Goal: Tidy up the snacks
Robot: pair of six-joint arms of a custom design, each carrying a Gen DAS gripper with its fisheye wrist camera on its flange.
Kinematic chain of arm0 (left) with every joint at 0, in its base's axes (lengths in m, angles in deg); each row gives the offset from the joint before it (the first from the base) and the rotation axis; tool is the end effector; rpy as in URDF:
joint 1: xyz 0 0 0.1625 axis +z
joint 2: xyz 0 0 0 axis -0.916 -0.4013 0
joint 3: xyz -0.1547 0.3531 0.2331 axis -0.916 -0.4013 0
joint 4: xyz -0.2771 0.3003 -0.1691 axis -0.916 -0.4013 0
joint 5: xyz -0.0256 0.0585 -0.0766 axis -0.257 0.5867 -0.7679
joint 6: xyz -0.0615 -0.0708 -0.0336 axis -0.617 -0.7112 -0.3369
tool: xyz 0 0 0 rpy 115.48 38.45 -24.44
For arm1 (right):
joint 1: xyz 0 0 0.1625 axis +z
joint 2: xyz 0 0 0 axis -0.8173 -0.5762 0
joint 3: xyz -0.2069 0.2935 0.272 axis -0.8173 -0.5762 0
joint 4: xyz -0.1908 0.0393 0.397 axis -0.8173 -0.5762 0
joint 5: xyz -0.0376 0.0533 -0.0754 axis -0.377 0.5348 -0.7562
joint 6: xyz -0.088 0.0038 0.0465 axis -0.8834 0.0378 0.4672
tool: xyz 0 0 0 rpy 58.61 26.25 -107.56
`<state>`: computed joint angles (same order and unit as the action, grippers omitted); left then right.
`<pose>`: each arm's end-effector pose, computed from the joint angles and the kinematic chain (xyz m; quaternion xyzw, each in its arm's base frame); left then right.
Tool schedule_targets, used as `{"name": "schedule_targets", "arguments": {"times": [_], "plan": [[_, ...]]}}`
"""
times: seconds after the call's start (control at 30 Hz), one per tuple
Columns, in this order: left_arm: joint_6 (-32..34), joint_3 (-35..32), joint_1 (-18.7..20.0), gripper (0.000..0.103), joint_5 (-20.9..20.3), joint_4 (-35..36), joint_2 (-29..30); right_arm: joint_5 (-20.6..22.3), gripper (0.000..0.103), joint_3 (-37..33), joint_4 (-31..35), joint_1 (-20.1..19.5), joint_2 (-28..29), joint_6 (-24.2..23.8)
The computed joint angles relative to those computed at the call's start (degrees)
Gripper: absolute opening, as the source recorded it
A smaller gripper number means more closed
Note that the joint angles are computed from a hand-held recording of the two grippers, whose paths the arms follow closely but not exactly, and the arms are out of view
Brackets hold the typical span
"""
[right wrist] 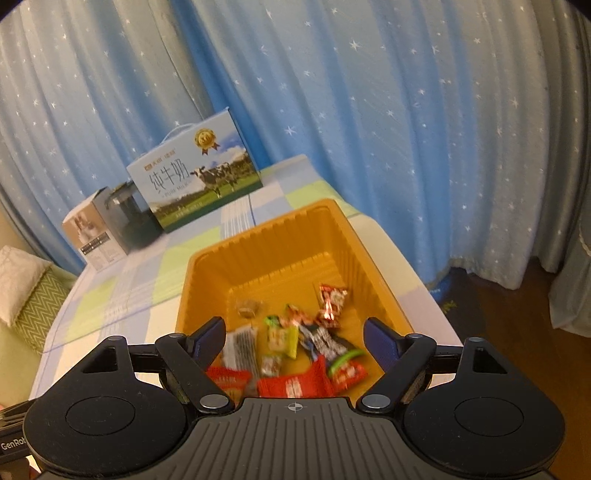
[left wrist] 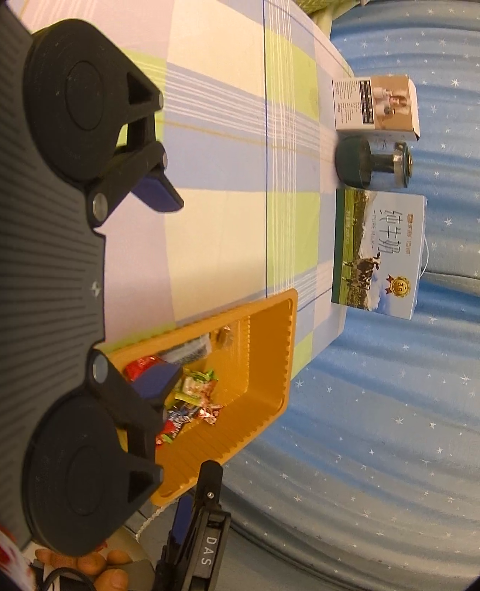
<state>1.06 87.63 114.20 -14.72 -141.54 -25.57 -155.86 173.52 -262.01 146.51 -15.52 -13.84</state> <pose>-0.1194 -0.4329 0.1046 0.1978 0.8814 -0.3587 0.2353 0.1112 -0.4209 0.1272 0.0285 -0.8769 0.4366 0.1989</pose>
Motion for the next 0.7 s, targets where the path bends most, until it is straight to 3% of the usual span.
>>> {"name": "schedule_targets", "arguments": {"times": [0.33,0.53,0.7], "plan": [[-6.9,6.5,-5.5,0.103,4.5,5.5,-7.3,-5.2,0.082,5.3,-1.4,4.7,-1.1,3.0],[-12.8,11.2,-10.2,0.103,8.7,10.3,-14.1,-8.9,0.082,8.1,-0.2,9.2,-1.8,6.7],[-20.1,13.7,-14.5,0.103,12.0,22.3,-22.2,-12.4,0.082,9.0,0.5,14.5,-1.3,8.1]]}}
